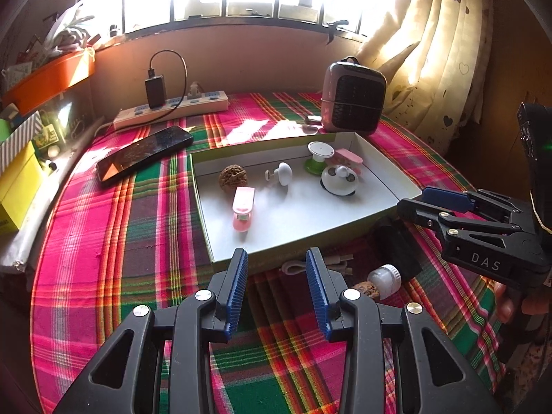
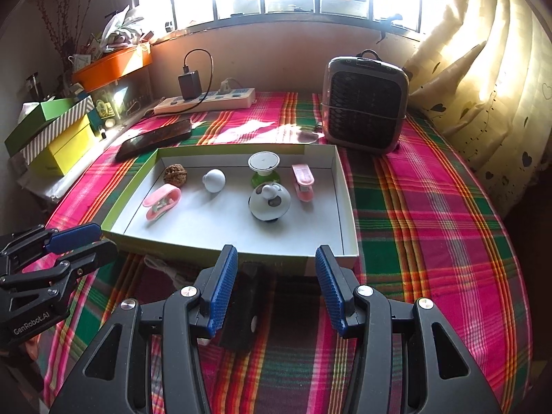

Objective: Organize objects
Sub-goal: 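Withdraw both tools from the box toward the walnut and black device, then grasp the walnut with the left tool while the right tool grasps the black device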

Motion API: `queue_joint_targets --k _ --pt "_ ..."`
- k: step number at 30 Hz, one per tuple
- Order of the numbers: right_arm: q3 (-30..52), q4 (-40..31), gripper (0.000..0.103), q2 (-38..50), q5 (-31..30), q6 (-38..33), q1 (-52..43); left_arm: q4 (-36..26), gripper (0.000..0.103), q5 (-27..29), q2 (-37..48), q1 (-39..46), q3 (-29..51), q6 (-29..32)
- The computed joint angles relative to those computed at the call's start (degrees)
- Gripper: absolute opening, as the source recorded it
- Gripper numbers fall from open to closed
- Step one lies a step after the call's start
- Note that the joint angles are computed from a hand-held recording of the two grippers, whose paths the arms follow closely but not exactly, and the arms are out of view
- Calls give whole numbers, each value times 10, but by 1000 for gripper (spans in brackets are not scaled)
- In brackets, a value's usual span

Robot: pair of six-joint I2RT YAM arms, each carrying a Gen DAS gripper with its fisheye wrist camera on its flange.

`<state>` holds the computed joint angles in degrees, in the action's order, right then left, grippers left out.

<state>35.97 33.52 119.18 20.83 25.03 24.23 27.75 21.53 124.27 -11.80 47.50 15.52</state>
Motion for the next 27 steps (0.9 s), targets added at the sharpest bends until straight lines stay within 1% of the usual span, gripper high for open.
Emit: queue_joint_targets --k 6,11,17,21,27 --pt "-12 19 48 13 -14 13 4 -3 33 20 6 2 -16 12" --pt "-5 25 48 30 -23 13 13 -21 33 40 19 -1 -12 14" --pt "5 20 48 43 -31 14 15 -32 33 60 23 -6 -11 23" --pt "21 1 48 53 -27 11 14 -34 33 60 24 -9 -10 24" --pt "28 -3 48 66 -23 5 11 -44 34 63 31 -14 -3 30"
